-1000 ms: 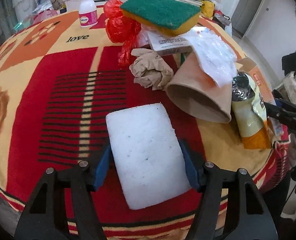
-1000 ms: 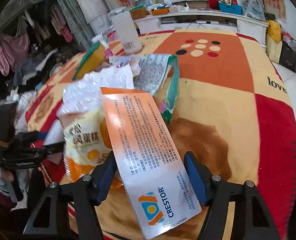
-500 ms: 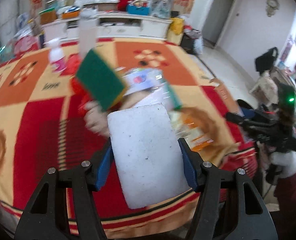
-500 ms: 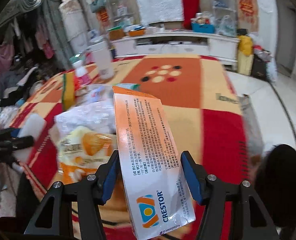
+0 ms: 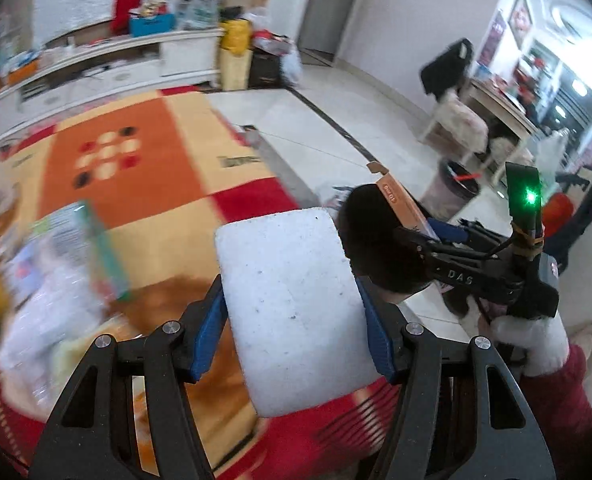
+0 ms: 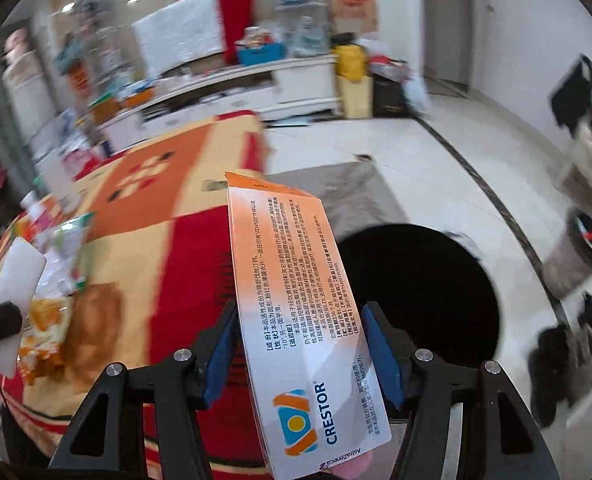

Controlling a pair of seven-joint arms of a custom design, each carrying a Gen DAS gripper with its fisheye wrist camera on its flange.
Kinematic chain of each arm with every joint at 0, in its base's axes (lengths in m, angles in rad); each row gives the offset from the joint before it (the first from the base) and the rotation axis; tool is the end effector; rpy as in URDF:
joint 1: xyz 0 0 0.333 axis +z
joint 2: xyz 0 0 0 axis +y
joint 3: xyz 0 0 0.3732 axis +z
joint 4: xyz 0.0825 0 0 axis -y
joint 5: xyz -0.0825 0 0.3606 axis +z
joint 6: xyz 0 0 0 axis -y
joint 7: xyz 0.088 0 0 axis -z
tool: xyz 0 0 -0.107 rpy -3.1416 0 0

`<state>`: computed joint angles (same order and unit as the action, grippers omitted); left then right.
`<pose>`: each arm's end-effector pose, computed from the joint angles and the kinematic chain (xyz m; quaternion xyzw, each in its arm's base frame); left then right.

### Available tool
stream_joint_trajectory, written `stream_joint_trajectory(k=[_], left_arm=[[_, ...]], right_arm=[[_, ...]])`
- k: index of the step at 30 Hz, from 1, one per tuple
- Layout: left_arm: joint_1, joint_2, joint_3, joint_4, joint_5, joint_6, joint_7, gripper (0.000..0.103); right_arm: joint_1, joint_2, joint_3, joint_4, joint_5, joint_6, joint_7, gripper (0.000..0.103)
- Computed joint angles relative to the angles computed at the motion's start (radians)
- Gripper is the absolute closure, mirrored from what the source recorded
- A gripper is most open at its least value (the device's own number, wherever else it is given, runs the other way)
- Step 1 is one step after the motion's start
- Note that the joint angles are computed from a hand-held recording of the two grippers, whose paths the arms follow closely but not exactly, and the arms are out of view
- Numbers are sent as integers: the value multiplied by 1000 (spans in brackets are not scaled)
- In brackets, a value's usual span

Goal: Collect trash
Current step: 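Carry both items to the black bin and open both grippers over it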

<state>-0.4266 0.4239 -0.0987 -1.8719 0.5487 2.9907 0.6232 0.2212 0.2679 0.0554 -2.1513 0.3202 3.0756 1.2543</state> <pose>0.5770 -0.3658 0.4309 -0.6391 0.6841 -0.3269 0.1289 0.5949 0.1399 0.4211 -0.7538 0.5713 -0.1819 0.2688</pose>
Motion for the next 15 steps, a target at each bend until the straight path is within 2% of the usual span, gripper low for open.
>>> stream_joint_trajectory(k=[4, 7, 12, 14, 15], left_arm=[[49, 151, -111, 204, -107, -90, 132, 42], [32, 234, -124, 324, -160, -140, 180, 41], [-9, 353, -118, 515, -223, -207, 232, 39], [2, 396, -144, 561, -263, -182, 254, 37], [12, 418, -161, 581, -285, -161, 267, 37]], right_arm=[[-18, 15, -45, 18, -8, -25, 30, 44], [-24, 38, -77, 46, -18, -41, 68, 44], [-66, 65, -67, 81, 3, -43, 86, 43], [-116, 85, -21, 109, 46, -36, 62, 42], [-116, 85, -21, 109, 48, -36, 60, 42]])
